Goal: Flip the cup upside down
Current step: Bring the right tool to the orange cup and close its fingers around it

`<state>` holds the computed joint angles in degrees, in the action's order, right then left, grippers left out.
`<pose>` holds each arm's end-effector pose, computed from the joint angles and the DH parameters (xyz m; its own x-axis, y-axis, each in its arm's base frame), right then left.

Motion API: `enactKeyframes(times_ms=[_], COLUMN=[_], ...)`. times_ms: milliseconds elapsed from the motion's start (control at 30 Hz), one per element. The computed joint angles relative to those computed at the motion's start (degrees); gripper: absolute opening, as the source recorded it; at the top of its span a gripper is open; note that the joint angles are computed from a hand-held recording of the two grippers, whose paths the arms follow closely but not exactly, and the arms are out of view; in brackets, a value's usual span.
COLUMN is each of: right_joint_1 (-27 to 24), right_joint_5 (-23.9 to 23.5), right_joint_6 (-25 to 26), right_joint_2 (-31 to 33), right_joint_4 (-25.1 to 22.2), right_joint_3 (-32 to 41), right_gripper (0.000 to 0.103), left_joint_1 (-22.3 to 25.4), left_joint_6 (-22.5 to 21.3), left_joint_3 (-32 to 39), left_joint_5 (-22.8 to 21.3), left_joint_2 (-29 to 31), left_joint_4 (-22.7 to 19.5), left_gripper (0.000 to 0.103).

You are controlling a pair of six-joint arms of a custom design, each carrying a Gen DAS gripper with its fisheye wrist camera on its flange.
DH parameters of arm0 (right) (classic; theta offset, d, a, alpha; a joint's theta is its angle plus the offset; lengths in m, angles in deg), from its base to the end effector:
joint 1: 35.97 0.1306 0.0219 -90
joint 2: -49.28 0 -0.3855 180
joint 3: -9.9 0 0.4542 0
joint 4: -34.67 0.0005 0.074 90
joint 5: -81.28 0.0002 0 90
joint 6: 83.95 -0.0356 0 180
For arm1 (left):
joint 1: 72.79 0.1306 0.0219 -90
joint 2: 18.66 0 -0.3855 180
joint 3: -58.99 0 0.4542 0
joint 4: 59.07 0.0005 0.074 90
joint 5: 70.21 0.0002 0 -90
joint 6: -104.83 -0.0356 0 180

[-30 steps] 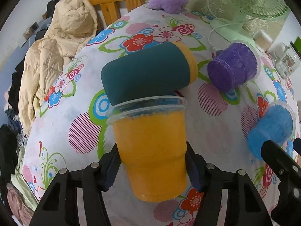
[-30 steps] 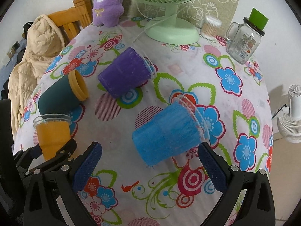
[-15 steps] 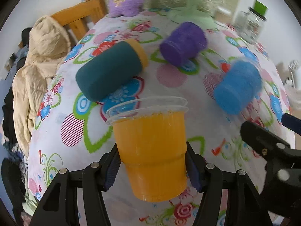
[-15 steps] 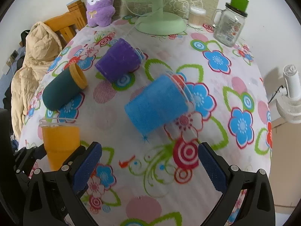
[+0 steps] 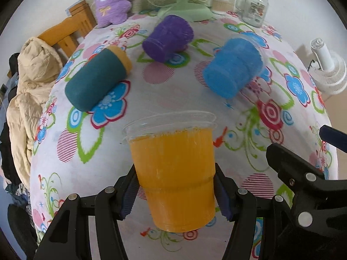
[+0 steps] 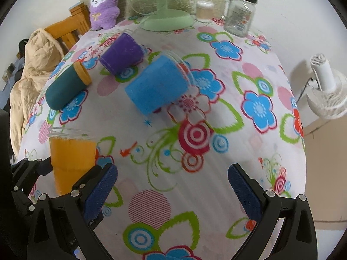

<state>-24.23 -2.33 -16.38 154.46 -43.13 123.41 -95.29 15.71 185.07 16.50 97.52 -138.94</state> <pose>0.5986 0.1198 0.4659 -0.9101 0.1981 -0.3639 0.1983 0.9794 0.0375 0.6258 -0.2576 0.4517 -0.8735 0.3452 -0.3433 0.3505 0.9353 0.0487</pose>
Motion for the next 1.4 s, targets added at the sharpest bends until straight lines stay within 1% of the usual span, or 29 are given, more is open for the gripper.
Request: enactKeyframes(times_ms=[133,200,267,400,467,600,700,833,900,933,967,1033,1067,1133,1167,1200,1300,1333,1400], right_joint_1=[-0.4,-0.6,-0.7,-0.9,-1.0,-1.1,-1.0,-0.1,0.9,1.6,2.4,4.4,5.2,8.0,8.9,10.2,13.2,14.1,15.6], right_joint_5=[0.4,0.6,0.7,0.6,0.4,0.3,0.5,1.5,2.6,3.3,4.4,7.9,9.6,15.6,17.5,19.6,24.0,25.3,27.4], right_joint_6=[-0.9,-0.9,-0.9,-1.1,-1.1,-0.9,-1.5,-3.3,-4.3,-4.8,-5.3,-6.7,-7.2,-9.0,-9.8,-11.0,-15.0,-16.3,-18.8], right_joint_2=[-1.4,-1.9,-2.3,-3.4,-3.8,-4.7,-5.7,-7.3,-8.1,-8.7,-9.3,-10.7,-11.1,-11.7,-11.9,-12.1,-11.7,-11.5,-10.9], right_joint_4=[0.7,0.9,1.0,1.8,2.0,2.5,3.1,4.7,6.3,8.0,9.6,13.7,15.0,18.1,19.0,20.5,22.5,22.8,23.7], right_joint_3=[-2.0,-2.9,-3.5,-4.7,-4.9,-4.7,-4.6,-5.4,-6.2,-7.1,-8.0,-10.4,-11.2,-13.1,-13.6,-14.6,-16.3,-16.8,-17.6], right_gripper=[0.103,0.103,0.103,0.103,0.103,0.103,0.103,0.103,0.103,0.103,0.103,0.102,0.103,0.103,0.103,0.102,0.102,0.102,0.097], left_joint_1=[-0.5,-0.3,-0.2,-0.3,-0.4,-0.4,0.1,1.9,2.7,3.6,4.2,5.7,6.6,7.9,8.7,9.1,11.0,11.5,12.6], left_joint_6=[-0.7,-0.9,-0.8,-0.4,-0.7,-2.0,-4.3,-8.5,-10.7,-12.6,-13.6,-16.1,-17.8,-21.5,-24.4,-25.9,-31.7,-33.0,-35.8], left_joint_3=[-1.0,-1.1,-1.4,-1.4,-0.5,-0.8,-1.2,-2.5,-3.1,-3.3,-3.5,-3.9,-3.7,-3.4,-3.7,-4.0,-4.3,-4.1,-4.6], left_joint_5=[0.3,1.5,1.4,0.8,0.2,0.0,0.1,2.5,3.2,4.1,4.9,7.0,8.1,9.5,10.0,10.3,12.2,12.7,14.0], left_joint_2=[-0.2,-0.1,-0.5,-1.1,-1.1,-2.7,-4.3,-6.7,-7.1,-7.3,-7.4,-7.5,-7.3,-6.8,-6.7,-6.9,-6.3,-6.1,-5.8], left_joint_4=[0.8,0.9,1.7,2.1,0.9,0.7,0.0,-0.5,-0.8,-1.1,-1.3,-1.7,-2.1,-2.9,-2.7,-2.5,-2.8,-3.2,-3.2], left_gripper=[0.068,0.078,0.085,0.095,0.095,0.095,0.096,0.100,0.101,0.101,0.101,0.101,0.101,0.101,0.101,0.101,0.101,0.101,0.101])
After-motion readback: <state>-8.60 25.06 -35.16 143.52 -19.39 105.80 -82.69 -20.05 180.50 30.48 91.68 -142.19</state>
